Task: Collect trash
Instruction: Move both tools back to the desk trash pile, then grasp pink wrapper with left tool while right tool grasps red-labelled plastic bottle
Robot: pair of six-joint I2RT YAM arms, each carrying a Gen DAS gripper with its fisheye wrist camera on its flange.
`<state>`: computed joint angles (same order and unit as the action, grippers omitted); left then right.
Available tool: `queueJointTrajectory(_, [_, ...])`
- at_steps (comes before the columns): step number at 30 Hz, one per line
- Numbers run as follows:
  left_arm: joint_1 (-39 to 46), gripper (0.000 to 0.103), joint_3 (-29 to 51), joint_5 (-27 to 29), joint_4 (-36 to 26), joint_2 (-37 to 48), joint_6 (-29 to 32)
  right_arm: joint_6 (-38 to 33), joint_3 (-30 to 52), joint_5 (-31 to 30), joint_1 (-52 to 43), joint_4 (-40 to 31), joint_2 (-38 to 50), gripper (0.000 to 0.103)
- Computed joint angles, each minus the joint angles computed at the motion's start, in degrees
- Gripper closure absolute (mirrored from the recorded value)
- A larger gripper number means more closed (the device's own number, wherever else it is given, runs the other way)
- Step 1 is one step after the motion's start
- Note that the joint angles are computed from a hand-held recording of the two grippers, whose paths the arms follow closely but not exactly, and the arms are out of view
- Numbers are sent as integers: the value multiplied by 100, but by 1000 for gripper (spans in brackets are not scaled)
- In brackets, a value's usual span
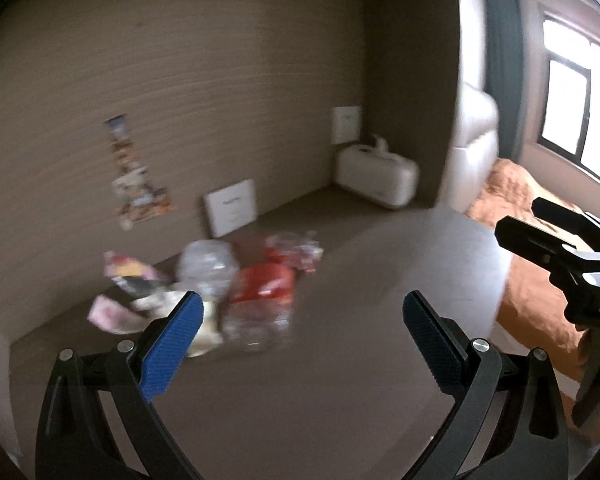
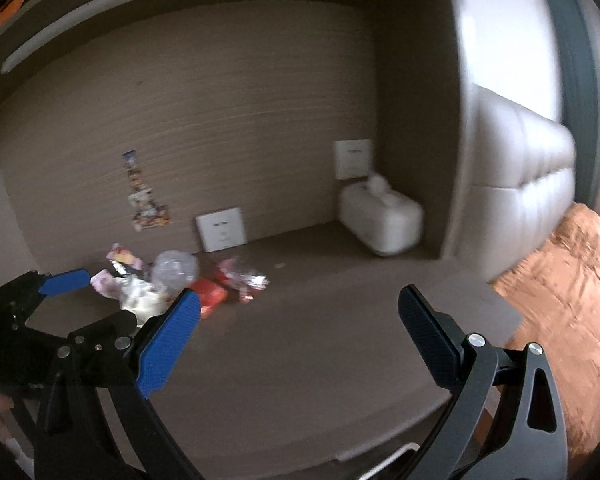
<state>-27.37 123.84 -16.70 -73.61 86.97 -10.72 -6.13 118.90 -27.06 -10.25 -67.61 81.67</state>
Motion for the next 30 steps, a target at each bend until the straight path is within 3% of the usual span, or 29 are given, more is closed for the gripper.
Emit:
queueJointTrajectory(8, [1800, 5, -924, 980, 272, -680, 591, 564, 13, 1131, 1740, 340, 327, 5])
queueJointTrajectory(14, [3238, 5, -1229, 1961, 384, -637, 1024, 943, -83, 1774, 2652, 609, 688, 5])
queueJointTrajectory(16, [3461, 5, -1340, 1872, 491, -588, 1165, 1048, -85, 1898, 2840, 676, 842, 5])
queueJointTrajectory(22, [4220, 5, -1382, 2338, 680, -146, 1347, 1365, 87, 2426, 3261, 725, 1499, 5])
queueJointTrajectory(30, [4445, 5, -1346, 2761, 929, 528, 1349, 1965, 403, 2451, 3228, 553, 2207, 5])
